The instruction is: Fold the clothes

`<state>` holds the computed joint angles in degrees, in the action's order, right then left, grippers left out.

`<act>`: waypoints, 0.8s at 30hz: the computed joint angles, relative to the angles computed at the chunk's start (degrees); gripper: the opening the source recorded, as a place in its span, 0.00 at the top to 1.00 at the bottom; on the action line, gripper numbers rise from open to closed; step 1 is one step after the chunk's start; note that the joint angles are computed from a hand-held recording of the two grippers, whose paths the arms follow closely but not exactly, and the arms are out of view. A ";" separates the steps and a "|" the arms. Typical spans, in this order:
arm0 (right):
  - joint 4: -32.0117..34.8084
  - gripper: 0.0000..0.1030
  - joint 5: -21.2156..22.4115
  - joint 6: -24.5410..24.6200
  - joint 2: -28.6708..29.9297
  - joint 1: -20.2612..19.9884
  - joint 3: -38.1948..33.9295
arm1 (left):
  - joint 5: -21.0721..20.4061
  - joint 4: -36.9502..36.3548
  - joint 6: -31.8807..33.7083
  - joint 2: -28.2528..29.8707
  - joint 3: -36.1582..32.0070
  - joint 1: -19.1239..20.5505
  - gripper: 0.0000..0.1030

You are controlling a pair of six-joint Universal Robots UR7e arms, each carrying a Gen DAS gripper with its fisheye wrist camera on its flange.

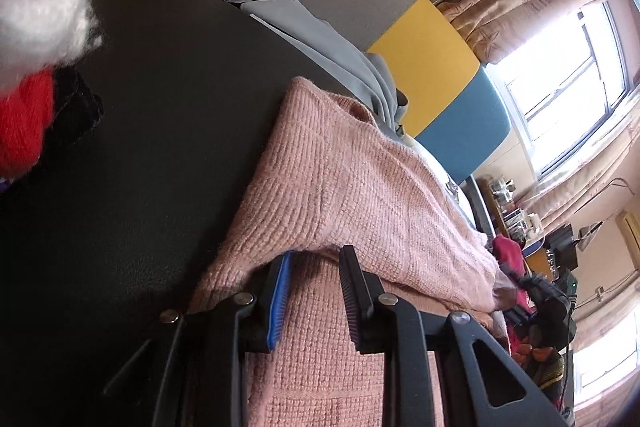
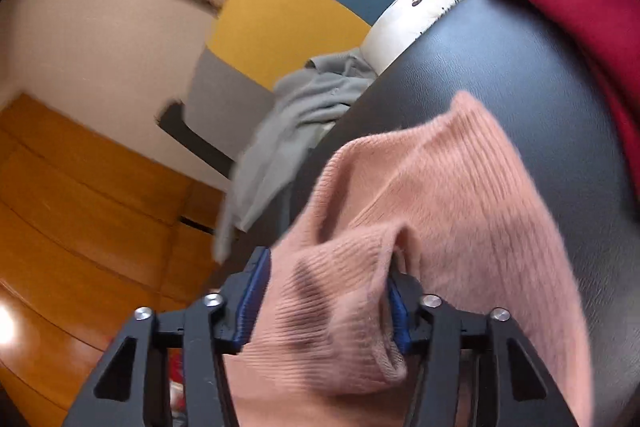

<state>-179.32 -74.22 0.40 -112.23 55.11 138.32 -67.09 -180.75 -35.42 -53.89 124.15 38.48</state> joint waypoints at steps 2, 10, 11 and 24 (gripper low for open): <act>-2.86 0.94 -9.54 -5.41 0.85 5.77 -0.47 | -0.22 -0.79 0.10 0.01 0.31 0.06 0.76; -7.18 0.85 -27.17 -16.96 6.35 12.74 -1.94 | -1.22 0.55 -0.44 -0.71 0.35 0.02 0.76; -6.45 0.75 -26.71 -15.23 5.97 11.23 -1.58 | -1.39 2.41 -0.11 -1.30 0.11 -0.33 0.75; -2.76 0.38 -26.12 -21.39 3.69 18.63 -1.16 | 0.98 8.24 12.22 1.48 -10.96 -3.46 0.70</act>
